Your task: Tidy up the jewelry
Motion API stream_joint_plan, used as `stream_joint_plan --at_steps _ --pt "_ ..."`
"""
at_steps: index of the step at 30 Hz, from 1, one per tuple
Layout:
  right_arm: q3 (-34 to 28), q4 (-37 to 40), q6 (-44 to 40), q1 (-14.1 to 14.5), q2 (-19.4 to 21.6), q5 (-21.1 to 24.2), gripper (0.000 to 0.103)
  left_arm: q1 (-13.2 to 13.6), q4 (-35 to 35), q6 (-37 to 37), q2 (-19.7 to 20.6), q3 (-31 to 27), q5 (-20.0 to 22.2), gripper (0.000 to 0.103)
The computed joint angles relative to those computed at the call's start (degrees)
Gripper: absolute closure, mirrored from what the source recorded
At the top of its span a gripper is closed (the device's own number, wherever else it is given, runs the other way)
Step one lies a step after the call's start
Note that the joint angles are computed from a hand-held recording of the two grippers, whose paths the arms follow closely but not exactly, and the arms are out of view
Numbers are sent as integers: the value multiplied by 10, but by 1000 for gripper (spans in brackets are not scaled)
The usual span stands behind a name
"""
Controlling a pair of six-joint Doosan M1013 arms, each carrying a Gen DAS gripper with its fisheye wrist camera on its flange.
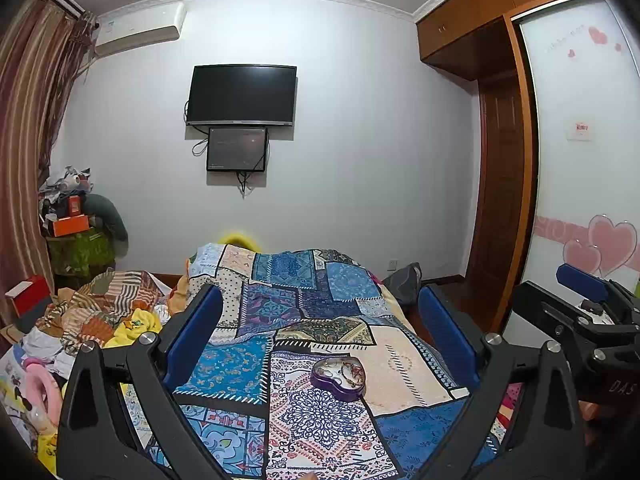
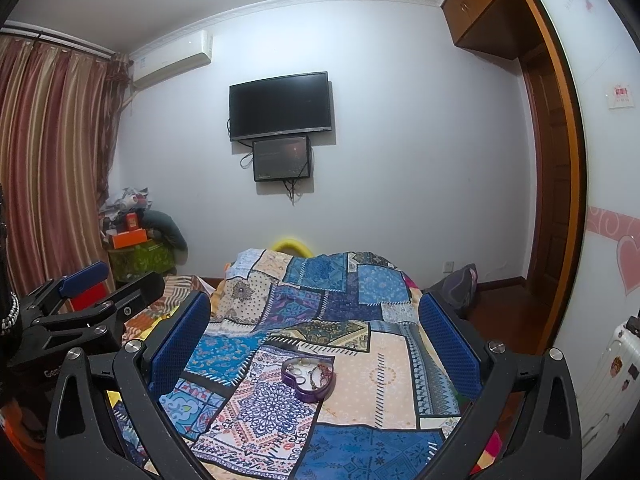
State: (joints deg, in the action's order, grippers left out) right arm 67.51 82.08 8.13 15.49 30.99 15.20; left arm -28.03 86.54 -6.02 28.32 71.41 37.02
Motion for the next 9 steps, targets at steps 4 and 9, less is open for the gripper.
stream_joint_plan --at_steps 4,9 --pt "-2 -17 17 1 2 -1 0 1 -3 6 1 -2 -1 4" --pt "-8 -54 59 1 6 1 0 4 -20 24 5 -7 -9 4"
